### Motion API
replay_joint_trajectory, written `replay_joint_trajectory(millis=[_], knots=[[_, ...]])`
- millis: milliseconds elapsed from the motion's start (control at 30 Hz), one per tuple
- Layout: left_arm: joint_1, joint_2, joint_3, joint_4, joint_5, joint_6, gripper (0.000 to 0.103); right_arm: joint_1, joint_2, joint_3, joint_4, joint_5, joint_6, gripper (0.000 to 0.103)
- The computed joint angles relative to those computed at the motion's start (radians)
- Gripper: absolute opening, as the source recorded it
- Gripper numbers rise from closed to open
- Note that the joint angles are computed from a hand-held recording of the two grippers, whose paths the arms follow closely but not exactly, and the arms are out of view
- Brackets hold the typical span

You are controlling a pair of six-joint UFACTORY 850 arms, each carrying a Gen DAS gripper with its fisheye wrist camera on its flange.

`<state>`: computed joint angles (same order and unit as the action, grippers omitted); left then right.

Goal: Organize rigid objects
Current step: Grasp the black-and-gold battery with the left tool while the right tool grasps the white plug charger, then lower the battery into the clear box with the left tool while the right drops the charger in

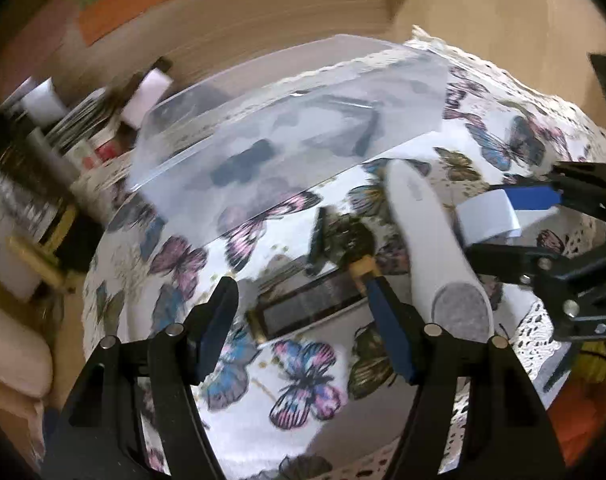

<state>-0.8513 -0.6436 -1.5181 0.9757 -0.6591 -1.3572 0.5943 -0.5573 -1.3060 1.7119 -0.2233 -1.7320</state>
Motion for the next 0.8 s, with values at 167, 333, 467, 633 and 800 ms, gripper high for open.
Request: replay_joint_trajectory(millis=[167, 333, 467, 633, 800], knots=[[0.042, 0.002, 0.002, -0.165, 0.131, 0.157, 0.061, -0.008, -0.001, 0.001, 0.022, -0.003, -0.009, 0.044], [0.059, 0.025, 0.034, -0.219, 0.193, 0.164, 0.051, -0.014, 0.006, 0.008, 0.071, 0.012, -0.052, 0.044], [0.049, 0.042, 0.057, -0.181, 0.189, 0.101, 0.025, -0.018, 0.016, 0.023, 0.195, 0.014, -0.171, 0.044], [0.036, 0.07, 0.102, -0.079, 0.178, -0.057, 0.023, -0.025, 0.031, 0.038, 0.353, 0.001, -0.306, 0.044], [0.027, 0.113, 0.157, 0.076, 0.162, -0.28, 0.023, -0.025, 0.034, 0.033, 0.454, -0.017, -0.381, 0.044]])
